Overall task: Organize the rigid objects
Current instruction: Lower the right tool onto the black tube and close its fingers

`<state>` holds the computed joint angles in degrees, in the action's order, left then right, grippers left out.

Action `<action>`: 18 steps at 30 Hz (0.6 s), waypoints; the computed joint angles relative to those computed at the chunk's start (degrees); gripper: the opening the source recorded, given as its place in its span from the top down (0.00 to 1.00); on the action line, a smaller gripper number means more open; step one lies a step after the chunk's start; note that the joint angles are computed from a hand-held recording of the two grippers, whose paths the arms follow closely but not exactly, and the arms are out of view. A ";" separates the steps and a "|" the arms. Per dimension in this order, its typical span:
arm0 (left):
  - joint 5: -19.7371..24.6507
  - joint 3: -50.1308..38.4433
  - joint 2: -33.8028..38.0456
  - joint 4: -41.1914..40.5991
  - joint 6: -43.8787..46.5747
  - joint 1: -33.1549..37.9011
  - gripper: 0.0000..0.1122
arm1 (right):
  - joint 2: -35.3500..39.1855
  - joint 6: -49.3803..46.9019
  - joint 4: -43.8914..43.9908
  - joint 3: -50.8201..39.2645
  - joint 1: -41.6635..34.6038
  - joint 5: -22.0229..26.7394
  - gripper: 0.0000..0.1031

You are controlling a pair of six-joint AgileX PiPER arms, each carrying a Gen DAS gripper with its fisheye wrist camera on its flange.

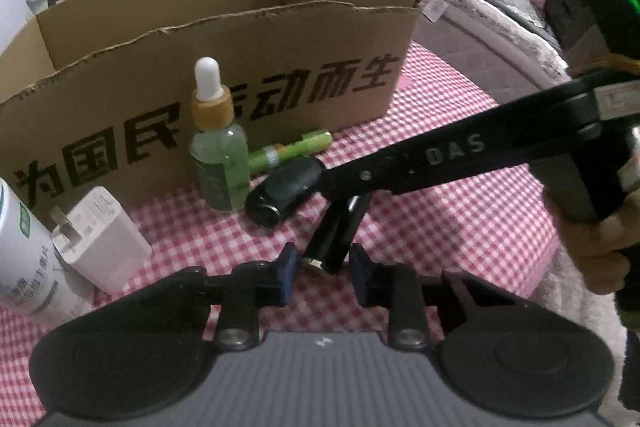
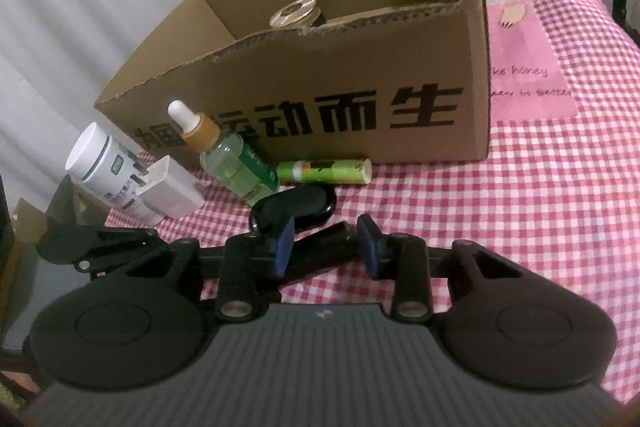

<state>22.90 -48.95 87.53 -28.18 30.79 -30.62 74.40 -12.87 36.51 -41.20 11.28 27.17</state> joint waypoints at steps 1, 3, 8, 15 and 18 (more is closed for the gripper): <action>0.58 0.16 -0.26 -0.68 0.49 0.00 0.75 | -0.01 0.39 -0.25 0.02 0.20 0.06 0.68; 2.21 0.39 -0.76 -2.55 1.89 0.10 0.76 | -0.10 -0.68 1.19 0.44 0.08 0.24 0.68; 3.44 1.61 -2.33 -1.81 0.28 -1.69 0.76 | -0.58 -3.84 4.87 1.41 0.03 0.65 0.68; 3.24 -0.12 -1.06 4.11 -7.05 -4.71 0.73 | -2.94 -10.37 13.12 3.83 -3.28 2.26 0.66; 3.20 -1.35 -0.02 6.45 -9.70 -5.66 0.73 | -5.27 -12.04 15.51 5.20 -5.85 4.12 0.66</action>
<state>26.10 -50.30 87.51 -21.73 21.09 -36.28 69.13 -24.91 52.03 -36.00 5.43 31.29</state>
